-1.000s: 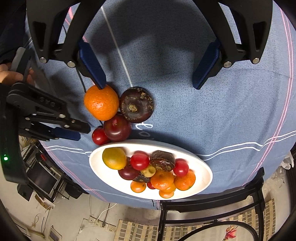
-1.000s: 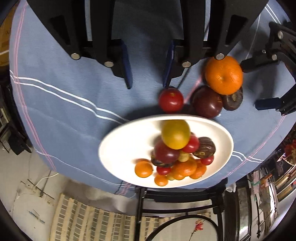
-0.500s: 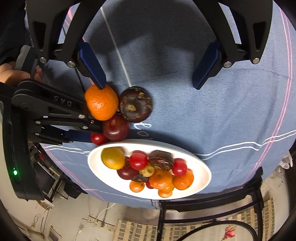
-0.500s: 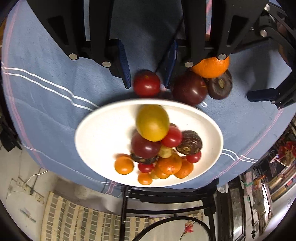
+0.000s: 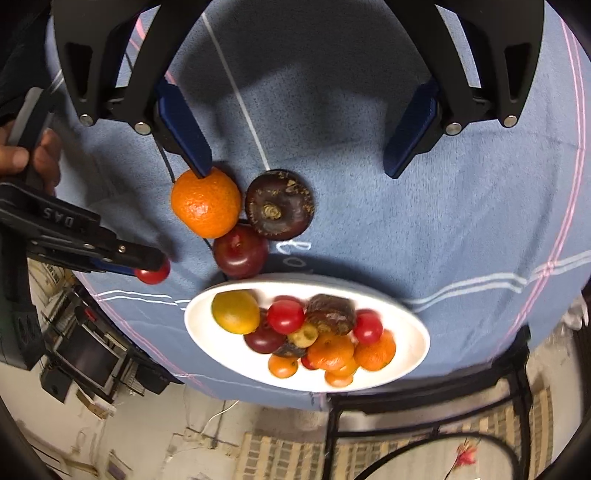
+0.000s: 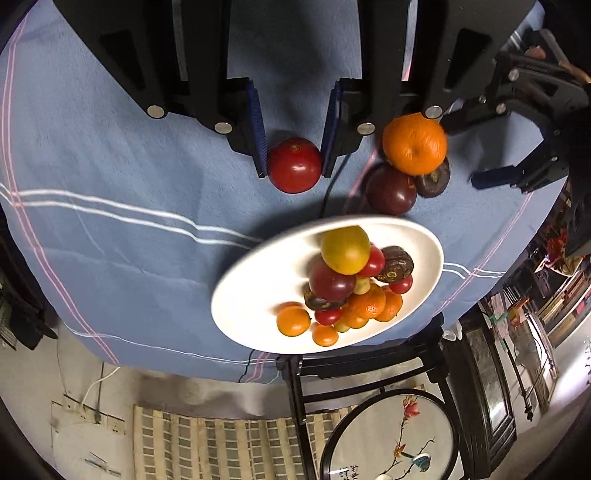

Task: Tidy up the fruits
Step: 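Grasp the brown dried fruit with the left tool while the right tool drops the tomato on the plate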

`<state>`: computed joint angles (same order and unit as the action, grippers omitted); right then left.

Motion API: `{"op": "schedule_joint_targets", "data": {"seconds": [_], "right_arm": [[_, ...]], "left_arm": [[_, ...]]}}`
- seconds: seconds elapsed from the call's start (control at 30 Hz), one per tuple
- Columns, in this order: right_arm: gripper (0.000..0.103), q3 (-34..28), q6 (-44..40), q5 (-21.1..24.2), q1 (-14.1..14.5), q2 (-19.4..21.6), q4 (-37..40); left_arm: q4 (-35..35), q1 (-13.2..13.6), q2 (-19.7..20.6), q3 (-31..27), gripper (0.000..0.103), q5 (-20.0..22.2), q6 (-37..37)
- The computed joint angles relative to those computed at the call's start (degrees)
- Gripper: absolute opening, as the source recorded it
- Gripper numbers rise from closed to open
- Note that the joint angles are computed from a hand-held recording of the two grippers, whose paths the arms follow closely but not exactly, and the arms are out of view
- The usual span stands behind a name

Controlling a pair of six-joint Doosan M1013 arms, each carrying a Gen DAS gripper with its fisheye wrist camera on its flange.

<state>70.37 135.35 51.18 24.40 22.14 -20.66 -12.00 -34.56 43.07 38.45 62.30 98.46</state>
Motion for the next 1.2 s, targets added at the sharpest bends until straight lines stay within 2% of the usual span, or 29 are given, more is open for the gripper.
{"op": "schedule_joint_targets", "data": {"seconds": [0.13,0.2,0.27,0.53,0.6,0.67,0.8,1.0,1.2], "right_arm": [[0.029,0.89,0.00,-1.56,0.44,-0.76,-0.30],[0.029,1.16,-0.45,-2.16,0.58,-1.02,-0.19],[0.029,1.62,-0.40,-2.59,0.61,-1.38,-0.14],[0.029,2.38,-1.41,-4.33,0.52,-2.13,1.05],[0.029,2.47,-1.89,-4.88,0.76,-2.28,0.84],[0.029,2.60,-1.88,-5.34,0.82,-2.44,0.80],[0.029,2.70,-1.72,-5.44,0.75,-2.52,0.91],[0.029,2.81,-1.39,-5.65,0.94,-2.62,0.18],[0.029,2.53,2.23,-6.78,1.93,-2.73,-4.80]], "left_arm": [[-1.27,-0.46,-1.66,3.49,0.082,-5.34,6.39],[-2.14,-0.51,-2.10,4.36,0.075,-6.53,9.05],[-2.37,-0.40,-2.19,4.39,0.072,-6.15,10.06],[3.50,-0.33,-0.93,2.50,0.068,-1.69,6.26],[4.76,-0.79,-0.24,1.31,0.062,-1.58,4.76],[5.96,-1.34,0.44,0.19,0.060,-1.68,5.00],[3.94,-1.37,2.18,-3.05,0.043,0.07,5.90],[5.33,-1.57,1.71,-2.59,0.042,-0.32,3.32],[2.48,-0.90,-0.54,-1.09,0.042,-4.09,4.10]]}}
